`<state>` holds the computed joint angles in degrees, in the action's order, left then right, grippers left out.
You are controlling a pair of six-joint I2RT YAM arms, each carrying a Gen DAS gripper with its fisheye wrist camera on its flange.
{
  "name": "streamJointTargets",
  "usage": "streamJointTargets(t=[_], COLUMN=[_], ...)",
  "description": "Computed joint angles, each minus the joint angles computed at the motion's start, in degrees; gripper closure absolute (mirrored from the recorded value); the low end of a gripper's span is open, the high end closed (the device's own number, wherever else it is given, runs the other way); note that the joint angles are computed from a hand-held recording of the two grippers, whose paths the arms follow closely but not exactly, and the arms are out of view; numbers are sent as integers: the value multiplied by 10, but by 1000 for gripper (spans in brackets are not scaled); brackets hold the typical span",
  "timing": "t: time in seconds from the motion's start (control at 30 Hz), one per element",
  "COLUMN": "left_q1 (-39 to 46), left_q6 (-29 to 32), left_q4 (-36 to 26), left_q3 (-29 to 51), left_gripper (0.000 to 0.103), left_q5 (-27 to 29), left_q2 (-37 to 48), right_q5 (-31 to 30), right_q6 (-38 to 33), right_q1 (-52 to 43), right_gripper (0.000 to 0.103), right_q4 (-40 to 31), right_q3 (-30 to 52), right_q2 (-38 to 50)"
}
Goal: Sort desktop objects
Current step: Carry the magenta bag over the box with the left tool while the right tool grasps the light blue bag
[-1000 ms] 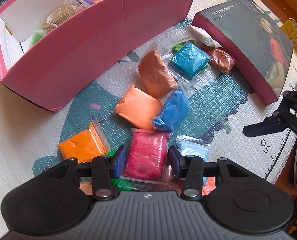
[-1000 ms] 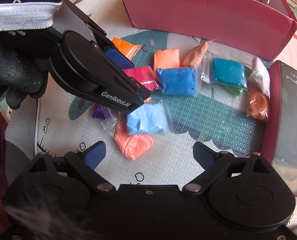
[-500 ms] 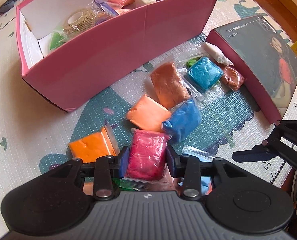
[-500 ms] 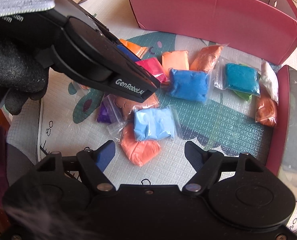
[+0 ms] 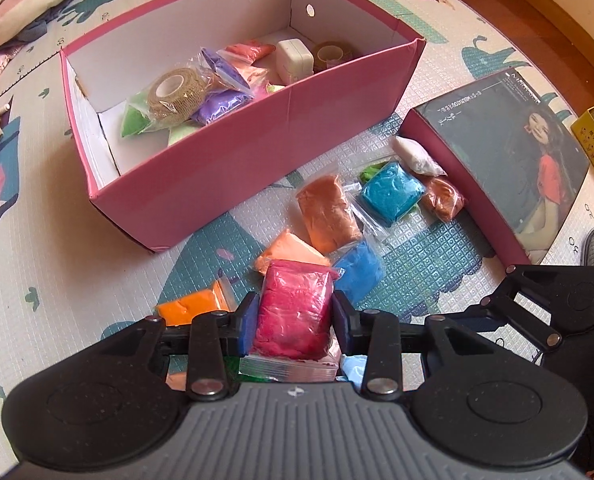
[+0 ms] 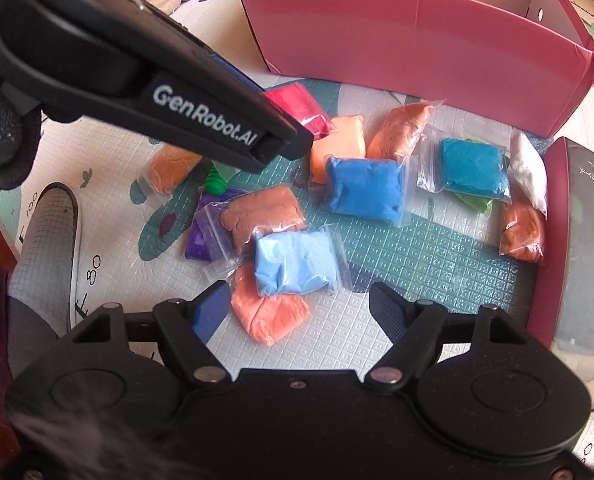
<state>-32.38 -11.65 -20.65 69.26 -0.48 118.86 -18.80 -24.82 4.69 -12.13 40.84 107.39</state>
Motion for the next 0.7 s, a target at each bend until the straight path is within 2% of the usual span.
streamJointTargets(t=[0.3, 0.53, 0.7], left_q1=[2, 8, 15], left_q6=[-15, -24, -33], left_q4=[-5, 4, 16], left_q3=[21, 54, 81], left_gripper=[66, 66, 66], left_q5=[2, 4, 7], left_q2=[-51, -60, -49], right_q5=[-6, -10, 11], right_q6=[-29, -43, -70], right_q1=[-7, -4, 29], right_gripper=[25, 28, 29], right_q4=[25, 39, 61], right_q3=[-20, -23, -37], right_q2=[-4, -3, -16])
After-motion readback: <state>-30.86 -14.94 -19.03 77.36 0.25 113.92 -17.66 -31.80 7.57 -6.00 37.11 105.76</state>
